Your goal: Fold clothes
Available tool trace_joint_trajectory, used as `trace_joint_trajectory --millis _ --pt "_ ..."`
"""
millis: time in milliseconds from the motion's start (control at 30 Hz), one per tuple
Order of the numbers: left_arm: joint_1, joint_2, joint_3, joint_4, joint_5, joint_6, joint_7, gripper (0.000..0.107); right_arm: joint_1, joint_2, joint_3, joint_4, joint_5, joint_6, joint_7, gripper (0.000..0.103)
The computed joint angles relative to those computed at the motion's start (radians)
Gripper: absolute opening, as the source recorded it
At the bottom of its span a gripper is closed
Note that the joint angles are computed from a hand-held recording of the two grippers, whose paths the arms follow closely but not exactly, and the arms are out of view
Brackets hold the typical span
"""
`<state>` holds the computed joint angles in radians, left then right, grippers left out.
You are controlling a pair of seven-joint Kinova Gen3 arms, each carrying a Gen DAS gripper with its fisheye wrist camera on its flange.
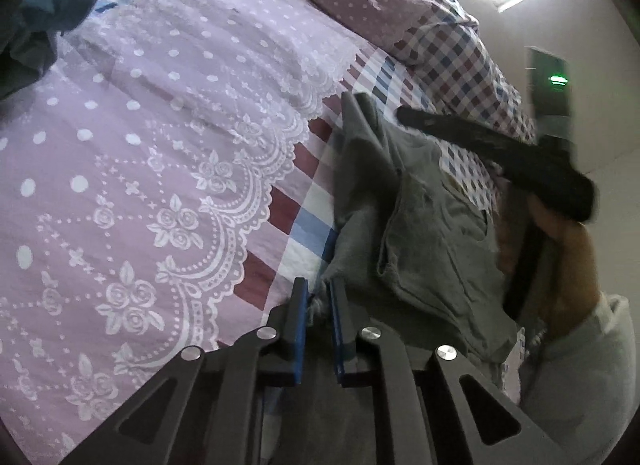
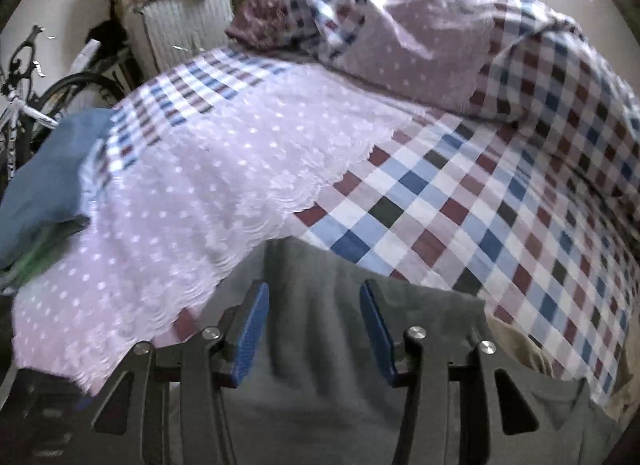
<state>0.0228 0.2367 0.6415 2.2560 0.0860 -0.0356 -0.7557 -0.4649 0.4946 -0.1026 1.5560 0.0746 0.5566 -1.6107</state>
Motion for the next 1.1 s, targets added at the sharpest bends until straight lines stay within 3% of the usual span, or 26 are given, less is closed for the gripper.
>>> trace_joint_trajectory --millis 200,267,400,533,667,733,867,933,967,1033,1100 --pt "-0.125 0.003 0.122 0.021 -0.037 -0.008 0.003 0.010 -0.045 0.093 0.025 -0.100 0.089 0.070 -0.039 0.050" --pt "-0.150 0.006 0.146 0.027 -0.045 -0.012 0.006 0.010 -0.077 0.119 0.044 -0.125 0.135 0.098 -0.066 0.037" --pt "-0.174 -0.005 0.171 0.032 -0.063 -0.013 0.015 0.009 -0.138 0.151 0.072 -0.159 0.206 0.145 -0.083 0.000" --pt "-0.148 -0.022 0.145 0.029 -0.057 0.003 0.014 0.008 -0.200 0.158 0.119 -0.171 0.318 0.162 -0.180 0.000" --pt "-0.133 -0.013 0.130 0.025 -0.041 0.014 0.000 0.008 -0.275 0.158 0.237 -0.173 0.387 0.147 -0.314 0.000" --pt "-0.104 -0.011 0.100 0.018 -0.030 0.026 -0.017 0.008 -0.228 0.151 0.207 -0.169 0.360 0.126 -0.318 0.000" --pt "-0.113 0.002 0.110 0.020 -0.003 0.018 -0.042 0.008 -0.043 0.116 0.039 -0.150 0.202 0.067 -0.183 0.009" --pt "-0.122 0.004 0.118 0.021 0.002 0.015 -0.048 0.008 0.049 0.109 -0.053 -0.162 0.136 0.084 -0.102 0.043" --pt "-0.123 0.005 0.120 0.021 0.004 0.015 -0.050 0.008 0.075 0.109 -0.080 -0.164 0.116 0.091 -0.066 0.048" --pt "-0.117 0.005 0.113 0.020 0.010 0.014 -0.052 0.008 0.076 0.111 -0.082 -0.175 0.106 0.122 -0.022 0.050" --pt "-0.100 0.003 0.097 0.017 0.016 0.016 -0.052 0.008 0.030 0.111 -0.037 -0.170 0.095 0.135 0.011 0.050"
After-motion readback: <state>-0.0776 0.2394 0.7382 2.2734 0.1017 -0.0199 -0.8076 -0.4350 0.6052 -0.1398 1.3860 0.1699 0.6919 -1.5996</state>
